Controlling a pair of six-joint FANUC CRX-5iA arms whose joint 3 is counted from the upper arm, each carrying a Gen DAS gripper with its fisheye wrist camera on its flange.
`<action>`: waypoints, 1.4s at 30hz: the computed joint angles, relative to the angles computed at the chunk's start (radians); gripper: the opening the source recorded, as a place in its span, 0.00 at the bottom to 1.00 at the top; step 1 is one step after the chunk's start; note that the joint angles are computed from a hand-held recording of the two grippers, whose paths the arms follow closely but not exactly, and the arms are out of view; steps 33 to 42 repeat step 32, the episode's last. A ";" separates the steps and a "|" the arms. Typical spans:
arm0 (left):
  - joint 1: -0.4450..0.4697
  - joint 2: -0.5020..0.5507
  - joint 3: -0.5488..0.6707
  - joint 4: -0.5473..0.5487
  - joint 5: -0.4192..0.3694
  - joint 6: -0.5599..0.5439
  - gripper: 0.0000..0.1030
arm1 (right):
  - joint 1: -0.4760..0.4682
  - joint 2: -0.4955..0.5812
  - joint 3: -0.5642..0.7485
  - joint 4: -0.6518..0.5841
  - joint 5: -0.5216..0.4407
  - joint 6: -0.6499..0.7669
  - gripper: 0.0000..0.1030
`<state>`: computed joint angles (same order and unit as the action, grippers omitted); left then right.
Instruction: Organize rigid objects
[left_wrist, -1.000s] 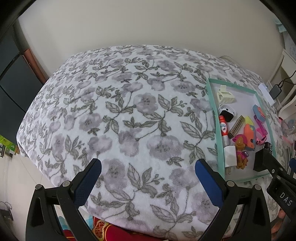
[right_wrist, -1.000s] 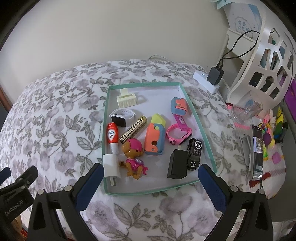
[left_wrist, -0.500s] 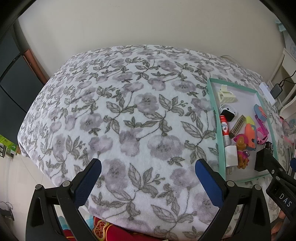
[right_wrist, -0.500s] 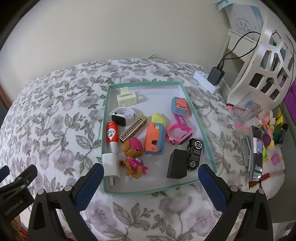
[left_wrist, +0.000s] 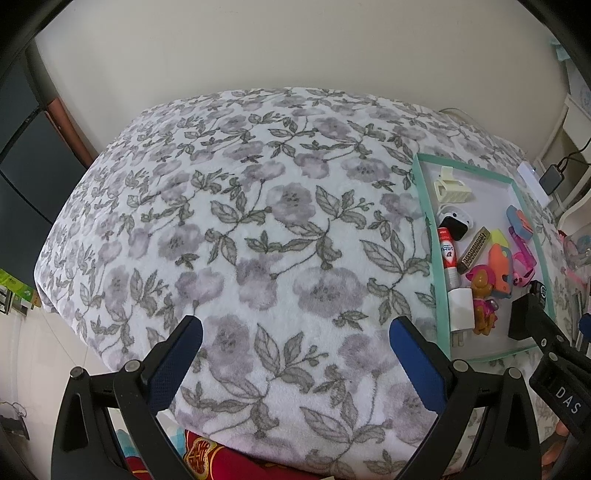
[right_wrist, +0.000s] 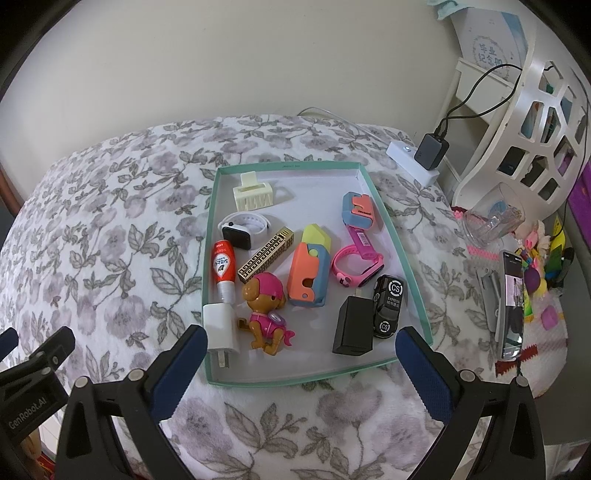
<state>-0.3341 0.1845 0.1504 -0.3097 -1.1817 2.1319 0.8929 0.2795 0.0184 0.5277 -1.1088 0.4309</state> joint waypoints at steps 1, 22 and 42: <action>0.000 0.000 -0.001 0.002 0.002 -0.003 0.98 | 0.000 0.002 0.003 -0.001 -0.002 0.000 1.00; -0.002 0.005 0.008 -0.008 -0.009 -0.003 0.98 | -0.004 0.005 0.006 -0.009 -0.003 0.030 1.00; -0.015 0.001 0.015 -0.039 -0.009 0.024 0.98 | -0.002 0.008 0.009 -0.009 -0.007 0.029 1.00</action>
